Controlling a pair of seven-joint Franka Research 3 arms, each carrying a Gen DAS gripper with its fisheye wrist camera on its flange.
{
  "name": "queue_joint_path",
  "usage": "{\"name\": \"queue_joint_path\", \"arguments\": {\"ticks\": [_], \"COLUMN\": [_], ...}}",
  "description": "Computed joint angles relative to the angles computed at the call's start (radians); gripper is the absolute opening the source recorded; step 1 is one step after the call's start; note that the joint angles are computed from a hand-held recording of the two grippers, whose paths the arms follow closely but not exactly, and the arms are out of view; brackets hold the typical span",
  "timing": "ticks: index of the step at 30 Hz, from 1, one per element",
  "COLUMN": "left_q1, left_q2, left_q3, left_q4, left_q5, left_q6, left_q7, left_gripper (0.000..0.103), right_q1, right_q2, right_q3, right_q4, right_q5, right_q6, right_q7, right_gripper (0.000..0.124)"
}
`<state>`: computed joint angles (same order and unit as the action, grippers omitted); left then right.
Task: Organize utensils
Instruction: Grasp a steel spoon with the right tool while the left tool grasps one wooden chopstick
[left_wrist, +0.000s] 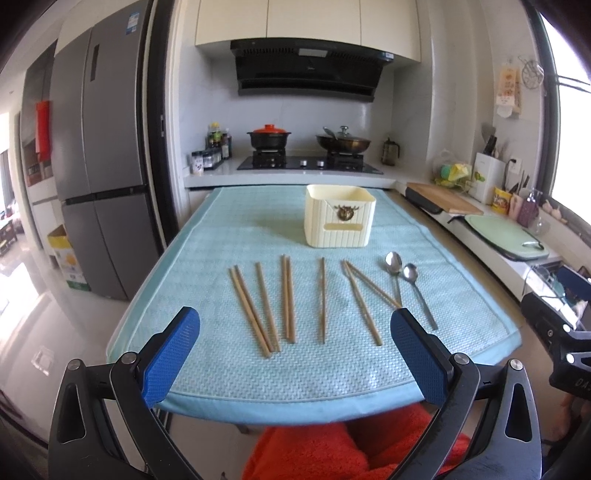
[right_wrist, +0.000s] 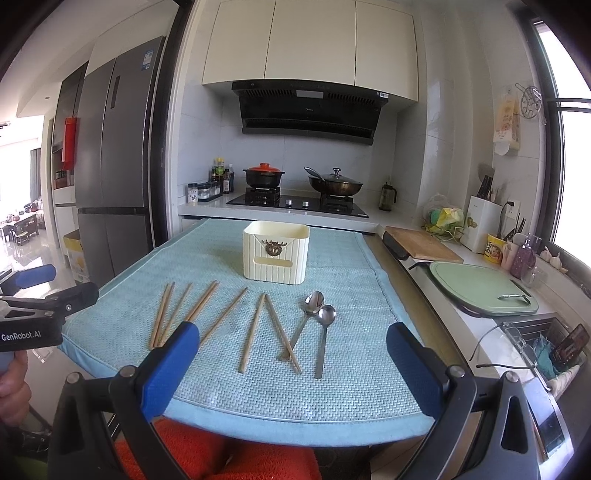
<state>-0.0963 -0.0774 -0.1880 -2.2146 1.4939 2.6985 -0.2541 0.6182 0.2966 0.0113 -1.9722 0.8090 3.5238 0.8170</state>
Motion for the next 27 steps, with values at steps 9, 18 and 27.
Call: {"name": "queue_joint_path", "arguments": {"ticks": [9,18,27], "left_q1": [-0.002,0.014,0.054], "left_q2": [0.082,0.119,0.221], "left_q3": [0.021,0.056,0.11], "left_q4": [0.059,0.075,0.105], "left_q5": [-0.162,-0.189,-0.425], "left_q6": [-0.015,0.08,0.171], "left_q7": [0.166,0.187,0.327], "left_gripper": [0.103,0.103,0.103], "right_q1": [0.191,0.262,0.169], "right_q2": [0.068,0.126,0.195], "right_q3": [-0.231,-0.349,-0.299], "right_q4": [0.104,0.154,0.237], "right_q5": [0.124,0.039,-0.063], "right_q6": [-0.133,-0.245,-0.327], "right_q7": [-0.058,0.062,0.164], "right_gripper": [0.103,0.103,0.103]}}
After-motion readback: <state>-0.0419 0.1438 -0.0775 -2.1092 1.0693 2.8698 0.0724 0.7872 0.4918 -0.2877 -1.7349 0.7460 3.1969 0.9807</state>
